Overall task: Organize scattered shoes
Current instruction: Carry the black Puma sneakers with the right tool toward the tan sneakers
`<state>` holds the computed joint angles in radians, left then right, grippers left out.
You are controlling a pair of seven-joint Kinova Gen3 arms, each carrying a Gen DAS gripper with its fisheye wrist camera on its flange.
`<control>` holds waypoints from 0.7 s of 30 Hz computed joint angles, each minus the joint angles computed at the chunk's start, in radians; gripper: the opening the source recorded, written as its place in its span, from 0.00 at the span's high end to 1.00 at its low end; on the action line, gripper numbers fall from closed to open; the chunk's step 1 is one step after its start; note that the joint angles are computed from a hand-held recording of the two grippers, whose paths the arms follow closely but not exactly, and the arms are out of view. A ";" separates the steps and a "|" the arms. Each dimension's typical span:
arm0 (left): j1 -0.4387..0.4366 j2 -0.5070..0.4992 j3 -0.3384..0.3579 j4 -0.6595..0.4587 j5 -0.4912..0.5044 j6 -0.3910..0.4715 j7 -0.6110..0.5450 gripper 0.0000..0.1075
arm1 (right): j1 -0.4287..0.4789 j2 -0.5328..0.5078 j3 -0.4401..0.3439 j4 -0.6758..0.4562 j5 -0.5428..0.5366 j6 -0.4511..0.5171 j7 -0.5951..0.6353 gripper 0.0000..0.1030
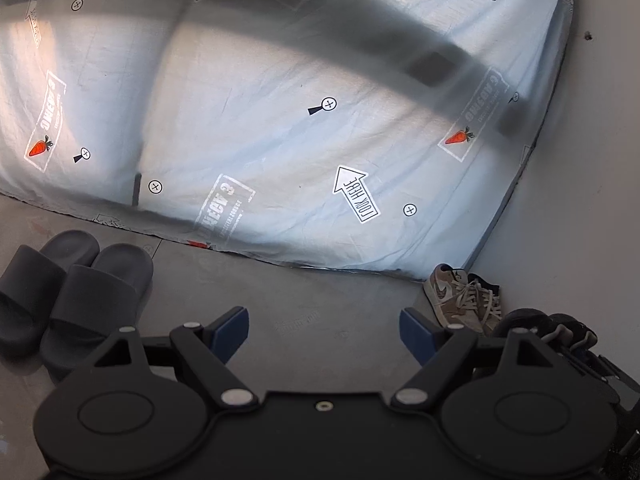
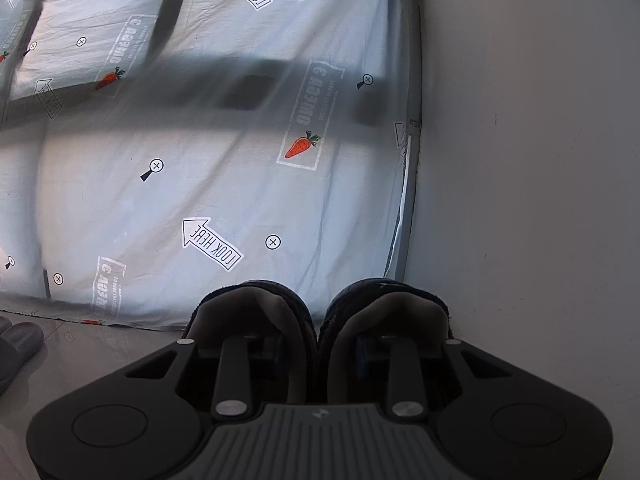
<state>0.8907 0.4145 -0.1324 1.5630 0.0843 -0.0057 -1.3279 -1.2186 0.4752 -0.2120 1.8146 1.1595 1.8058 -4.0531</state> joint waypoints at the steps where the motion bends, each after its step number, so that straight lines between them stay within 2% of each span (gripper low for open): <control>1: 0.013 0.013 -0.019 -0.022 0.005 0.014 0.004 0.23 | 0.009 -0.007 0.016 0.017 0.014 -0.033 0.005 0.67; 3: 0.036 0.046 -0.056 -0.078 0.005 0.050 0.023 0.23 | 0.066 -0.019 0.015 0.063 0.066 -0.107 0.008 0.67; 5: 0.052 0.079 -0.088 -0.139 -0.011 0.089 0.056 0.23 | 0.158 -0.048 -0.030 0.095 0.109 -0.187 0.027 0.67; 9: 0.085 0.126 -0.147 -0.218 -0.053 0.143 0.133 0.23 | 0.343 -0.061 -0.062 0.112 0.172 -0.350 0.043 0.66; 14: 0.095 0.164 -0.178 -0.268 -0.105 0.199 0.220 0.23 | 0.575 -0.056 -0.126 0.095 0.191 -0.553 0.104 0.66; 17: 0.075 0.187 -0.159 -0.302 -0.128 0.240 0.262 0.23 | 0.701 -0.051 -0.168 0.086 0.193 -0.673 0.153 0.67; 19: 0.052 0.203 -0.133 -0.329 -0.142 0.269 0.281 0.23 | 0.721 -0.042 -0.158 0.077 0.189 -0.714 0.183 0.67; 21: 0.026 0.223 -0.101 -0.362 -0.152 0.302 0.299 0.23 | 0.693 -0.041 -0.094 0.064 0.161 -0.768 0.223 0.67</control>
